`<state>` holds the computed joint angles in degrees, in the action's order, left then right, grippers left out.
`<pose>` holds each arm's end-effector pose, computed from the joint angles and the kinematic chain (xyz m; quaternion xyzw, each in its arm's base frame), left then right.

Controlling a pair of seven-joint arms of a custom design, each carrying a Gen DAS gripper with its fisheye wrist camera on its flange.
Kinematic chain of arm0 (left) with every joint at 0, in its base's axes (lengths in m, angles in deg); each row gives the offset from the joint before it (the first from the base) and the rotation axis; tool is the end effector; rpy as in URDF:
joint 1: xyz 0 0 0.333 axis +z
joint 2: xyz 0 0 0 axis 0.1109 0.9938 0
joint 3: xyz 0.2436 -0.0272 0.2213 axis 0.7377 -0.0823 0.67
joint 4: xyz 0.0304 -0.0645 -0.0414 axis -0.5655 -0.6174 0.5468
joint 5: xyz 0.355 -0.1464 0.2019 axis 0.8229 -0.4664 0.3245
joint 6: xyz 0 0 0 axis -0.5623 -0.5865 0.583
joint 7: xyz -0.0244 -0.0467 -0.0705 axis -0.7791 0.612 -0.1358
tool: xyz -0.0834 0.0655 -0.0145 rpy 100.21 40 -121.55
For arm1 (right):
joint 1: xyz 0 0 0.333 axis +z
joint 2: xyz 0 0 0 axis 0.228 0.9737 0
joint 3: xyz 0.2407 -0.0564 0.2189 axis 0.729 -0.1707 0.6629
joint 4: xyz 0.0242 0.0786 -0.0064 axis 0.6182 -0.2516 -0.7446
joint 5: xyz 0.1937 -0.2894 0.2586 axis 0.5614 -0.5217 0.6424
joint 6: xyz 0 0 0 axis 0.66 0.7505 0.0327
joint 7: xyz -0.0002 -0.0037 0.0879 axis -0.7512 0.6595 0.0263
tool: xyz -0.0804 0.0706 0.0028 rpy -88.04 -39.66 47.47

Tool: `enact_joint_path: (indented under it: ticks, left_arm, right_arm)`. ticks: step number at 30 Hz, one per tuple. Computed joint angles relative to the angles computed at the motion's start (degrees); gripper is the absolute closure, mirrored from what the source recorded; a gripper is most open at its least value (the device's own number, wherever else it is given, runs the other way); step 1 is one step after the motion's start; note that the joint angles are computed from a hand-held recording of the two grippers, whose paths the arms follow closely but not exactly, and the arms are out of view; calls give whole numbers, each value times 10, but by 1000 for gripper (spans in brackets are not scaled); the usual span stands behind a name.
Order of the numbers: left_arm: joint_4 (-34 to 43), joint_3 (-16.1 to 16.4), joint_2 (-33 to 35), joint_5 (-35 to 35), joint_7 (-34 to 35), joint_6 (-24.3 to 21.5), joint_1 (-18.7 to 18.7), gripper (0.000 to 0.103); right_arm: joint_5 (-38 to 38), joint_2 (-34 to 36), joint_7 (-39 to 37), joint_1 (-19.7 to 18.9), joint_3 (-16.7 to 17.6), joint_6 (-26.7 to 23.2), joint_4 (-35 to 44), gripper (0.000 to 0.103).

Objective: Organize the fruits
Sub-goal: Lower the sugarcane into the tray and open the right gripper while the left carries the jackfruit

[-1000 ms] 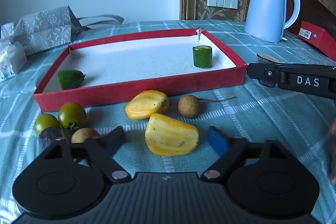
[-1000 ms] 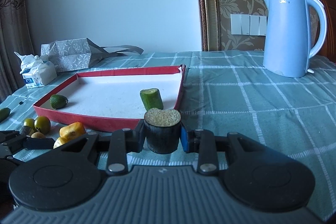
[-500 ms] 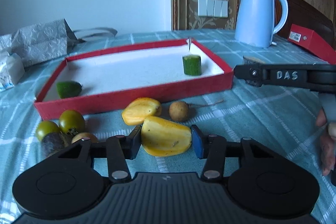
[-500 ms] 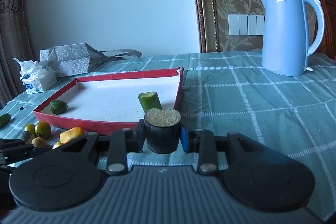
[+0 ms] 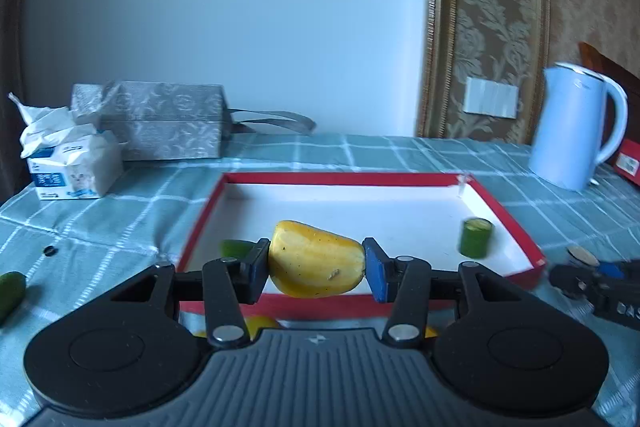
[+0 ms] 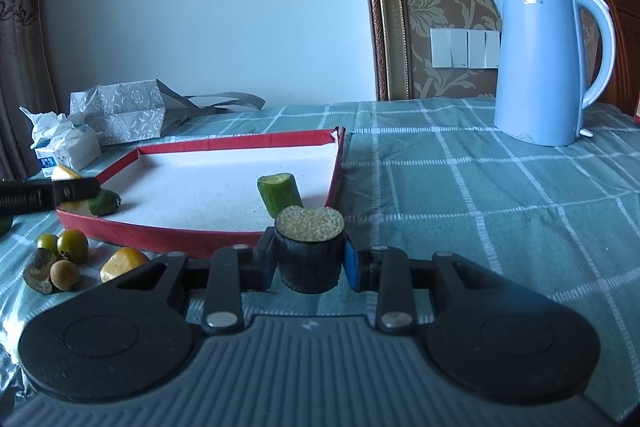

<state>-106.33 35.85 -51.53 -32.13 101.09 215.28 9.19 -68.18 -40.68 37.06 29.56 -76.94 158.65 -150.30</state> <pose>0.5502 -0.0164 0.4635 -0.6293 0.5587 -0.3723 0.3914 0.5748 0.2231 0.4343 -0.6550 0.5369 -0.2725 0.4567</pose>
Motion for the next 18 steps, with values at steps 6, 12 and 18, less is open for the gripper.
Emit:
enact_joint_path:
  ticks: [6,12,18]
  left_arm:
    - [16,5,13,-86,71,30,-9,55]
    - [21,21,16,-120,93,27,-17,55]
    - [26,28,21,-145,114,23,-22,55]
  right_arm:
    - [7,2,-5,4,-3,11,-1,72]
    - [-20,3,13,-2,3,38,-5,72]
    - [-43,6,11,4,9,34,9,72]
